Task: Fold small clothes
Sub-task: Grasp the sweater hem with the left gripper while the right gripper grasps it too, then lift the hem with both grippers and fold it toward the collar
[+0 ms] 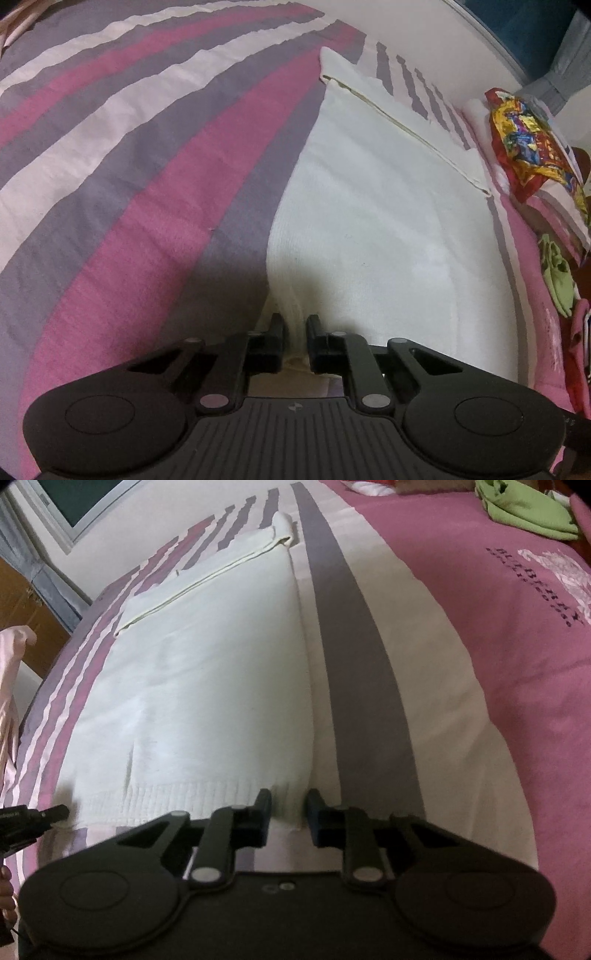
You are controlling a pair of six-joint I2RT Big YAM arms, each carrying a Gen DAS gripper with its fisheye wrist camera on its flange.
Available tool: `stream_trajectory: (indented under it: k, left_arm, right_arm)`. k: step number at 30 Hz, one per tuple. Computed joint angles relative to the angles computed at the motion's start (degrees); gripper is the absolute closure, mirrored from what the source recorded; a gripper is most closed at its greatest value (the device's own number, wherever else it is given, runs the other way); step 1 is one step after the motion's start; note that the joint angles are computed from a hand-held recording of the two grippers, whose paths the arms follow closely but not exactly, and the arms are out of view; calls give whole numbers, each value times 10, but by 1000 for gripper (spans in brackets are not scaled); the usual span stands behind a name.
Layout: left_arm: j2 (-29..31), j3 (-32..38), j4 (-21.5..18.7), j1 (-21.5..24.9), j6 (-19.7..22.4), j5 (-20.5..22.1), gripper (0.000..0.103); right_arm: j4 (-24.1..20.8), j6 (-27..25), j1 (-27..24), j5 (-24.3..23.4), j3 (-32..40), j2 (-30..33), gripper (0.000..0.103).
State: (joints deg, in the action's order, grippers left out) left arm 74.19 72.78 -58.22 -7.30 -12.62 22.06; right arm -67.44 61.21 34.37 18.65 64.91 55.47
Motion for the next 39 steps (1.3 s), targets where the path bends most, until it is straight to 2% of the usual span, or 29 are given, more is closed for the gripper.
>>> stream_trajectory:
  k: [2,7,11,13,17,21,26,29,33,34,36,39]
  left_arm:
    - [3,4,-5,0,3,1,90]
    - [10,8,-6,-3,-2,0,90]
    - [9,3,3,-4,-13,10,90]
    - [9,2,9,0,-20,26,91]
    - [4,5,43,0,-29,42,91]
    - [23,38,77,-4,-47,49,91]
    - [88,125,104,-13,-61,49,91]
    - [128,177,105,-19,-57,45,91]
    - [157,236,49,-21,-11,38,91]
    - [163,250,16,-17,4,44,90]
    - [163,254,-30,-9,9,43,90]
    - [156,241,-91,7,7,54,90]
  right_arm:
    - [-7,8,0,1,0,-2,67]
    - [18,23,-13,-26,-19,-20,65]
    - [44,17,-23,-55,-23,-13,78]
    - [61,15,-31,-79,-26,-11,93]
    - [107,24,-47,-103,-36,-24,94]
    - [145,12,-67,-101,-30,-28,94]
    - [175,-54,-112,-101,10,-1,94]
    - [195,-92,-141,-114,36,28,94]
    - [211,-126,-167,-136,65,67,94]
    - [208,-131,-166,-136,68,71,94]
    - [199,-139,-164,-135,69,72,94]
    - [192,-124,-158,-127,52,57,94]
